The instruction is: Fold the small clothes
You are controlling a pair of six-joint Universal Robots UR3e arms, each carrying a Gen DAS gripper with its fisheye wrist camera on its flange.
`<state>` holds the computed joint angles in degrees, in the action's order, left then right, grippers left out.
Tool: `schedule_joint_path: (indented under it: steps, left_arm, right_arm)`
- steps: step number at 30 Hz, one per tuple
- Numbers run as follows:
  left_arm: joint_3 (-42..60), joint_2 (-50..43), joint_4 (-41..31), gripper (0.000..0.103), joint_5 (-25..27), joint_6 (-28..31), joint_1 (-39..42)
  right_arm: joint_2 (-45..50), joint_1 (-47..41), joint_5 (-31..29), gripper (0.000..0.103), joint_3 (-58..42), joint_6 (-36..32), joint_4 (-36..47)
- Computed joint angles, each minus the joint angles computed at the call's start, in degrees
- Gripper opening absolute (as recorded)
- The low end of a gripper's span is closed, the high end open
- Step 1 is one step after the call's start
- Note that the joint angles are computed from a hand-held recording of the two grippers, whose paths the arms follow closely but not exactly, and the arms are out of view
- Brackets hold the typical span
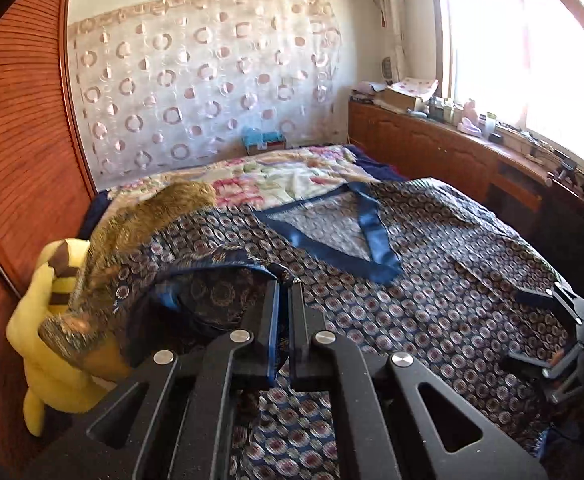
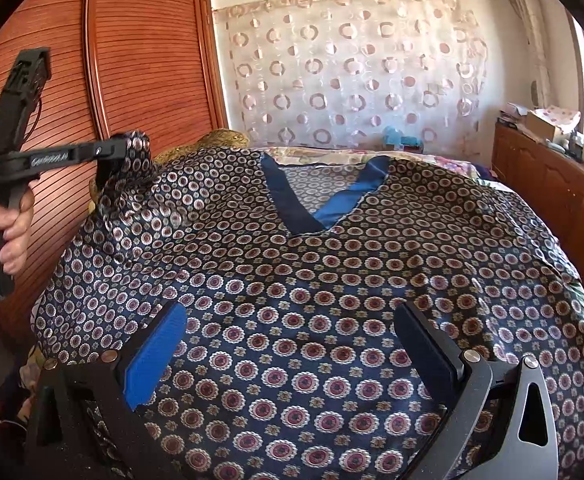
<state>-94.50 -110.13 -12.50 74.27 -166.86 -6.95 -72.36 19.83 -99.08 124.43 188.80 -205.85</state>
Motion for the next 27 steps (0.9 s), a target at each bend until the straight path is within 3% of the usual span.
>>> schedule_joint_path:
  steps: [1, 3, 5, 8, 16, 22, 27]
  left_arm:
    - [-1.01, 0.91, -0.36, 0.007, 0.08, 0.09, 0.13]
    - [-3.71, 2.73, 0.26, 0.025, -0.45, 0.05, 0.95]
    - [-6.92, 4.65, 2.16, 0.05, -1.67, -0.25, 2.17]
    - [-12.76, 7.68, 5.75, 0.074, -1.08, -0.7, 4.13]
    - [-25.68, 11.41, 11.54, 0.078, -2.93, -2.35, 9.35]
    - [-37.15, 12.53, 29.79, 0.078, 1.33, -5.48, 11.76]
    - [-41.39, 18.32, 29.41, 0.078, -1.94, -5.18, 15.83]
  right_arm:
    - [-0.13, 0.3, -0.28, 0.103, -0.17, 0.18, 0.41]
    - [-0.12, 0.46, -0.57, 0.103, -0.23, 0.2, 0.45]
    - [0.19, 0.9, -1.0, 0.103, -0.74, 0.43, 0.67]
    - [0.56, 1.77, -1.86, 0.103, -1.7, 0.4, 1.4]
    - [2.36, 3.56, -2.9, 0.103, -7.04, -2.52, 3.03]
    - [5.45, 3.82, 1.38, 0.101, -17.99, -7.38, 8.25]
    - [12.12, 4.35, 6.75, 0.093, -33.97, -11.19, 17.85]
